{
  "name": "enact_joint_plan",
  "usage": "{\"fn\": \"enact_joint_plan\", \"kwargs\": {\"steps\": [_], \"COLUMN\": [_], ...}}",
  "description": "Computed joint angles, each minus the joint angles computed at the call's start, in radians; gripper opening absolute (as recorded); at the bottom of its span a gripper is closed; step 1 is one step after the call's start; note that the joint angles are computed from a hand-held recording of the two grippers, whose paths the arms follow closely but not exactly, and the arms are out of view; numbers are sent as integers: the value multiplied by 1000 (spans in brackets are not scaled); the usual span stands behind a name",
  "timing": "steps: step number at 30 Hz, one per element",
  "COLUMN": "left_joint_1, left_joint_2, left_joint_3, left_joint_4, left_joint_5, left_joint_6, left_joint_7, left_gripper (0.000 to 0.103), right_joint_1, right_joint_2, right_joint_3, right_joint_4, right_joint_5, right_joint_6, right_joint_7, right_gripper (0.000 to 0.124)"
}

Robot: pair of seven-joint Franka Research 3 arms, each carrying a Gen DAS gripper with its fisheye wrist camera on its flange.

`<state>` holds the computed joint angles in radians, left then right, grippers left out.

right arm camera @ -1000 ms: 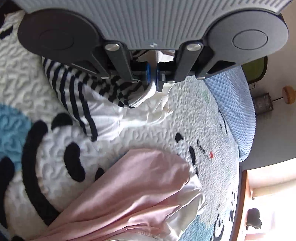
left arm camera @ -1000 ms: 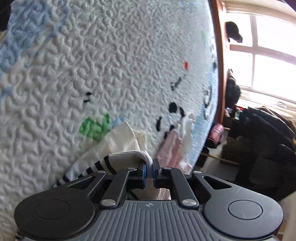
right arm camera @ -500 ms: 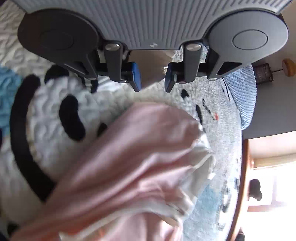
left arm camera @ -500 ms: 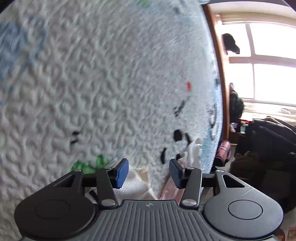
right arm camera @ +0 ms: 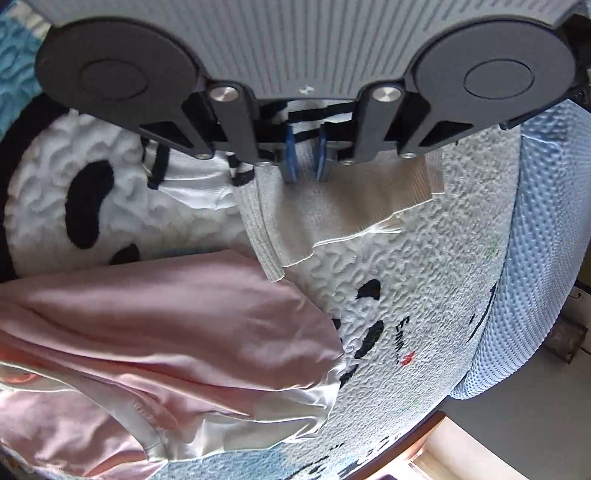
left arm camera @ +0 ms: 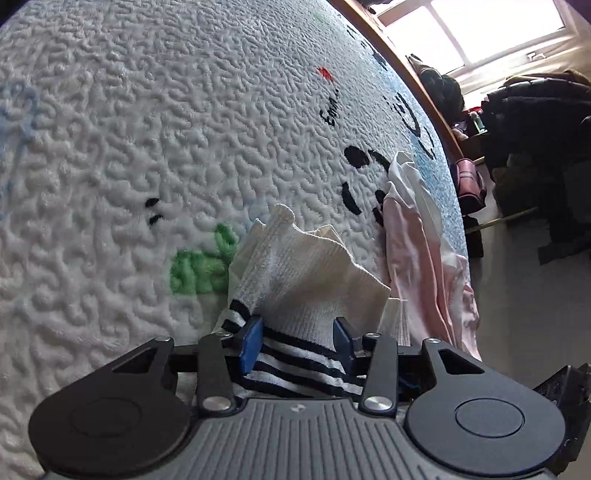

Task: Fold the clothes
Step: 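Lower the folded hem onto the strip and open both grippers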

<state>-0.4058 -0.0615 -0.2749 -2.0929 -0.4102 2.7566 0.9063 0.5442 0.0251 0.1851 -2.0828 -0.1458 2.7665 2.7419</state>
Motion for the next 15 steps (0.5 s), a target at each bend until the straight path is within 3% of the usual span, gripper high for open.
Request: {"fn": "enact_joint_plan", "kwargs": {"steps": [4,7,10,11,13,15], "left_joint_1": [3,-20,-27,-28,-31,-30], "left_joint_2": [-24,-73,-88,-83,-86,-79], "left_joint_3": [0,13,7,4,-4,-7], "left_joint_4": [31,11,-4,-12,-55,-47], "left_joint_5": [44,-53,-8,5,10,52], "left_joint_6": [-64,-69,-135,-142,-86,-97], "left_joint_7": [-11,22,-12,-29,-83,-124], "left_gripper": [45,46,47,40,37,32], "right_joint_1": [7,9,18,20,26,35], "right_joint_2": [-22,-70,-77,-64,-41,-29], "right_joint_3": [6,26,50,55,60,59], "right_joint_4": [36,16,6,8,6,6], "right_joint_5": [-52,-118,-85,-80,-99,-155], "right_joint_6": [-69,-76,-102,-115,-128,-129], "right_joint_7": [24,10,-100,-120,-119,-117], "right_gripper": [20,20,20,20,16,15]}}
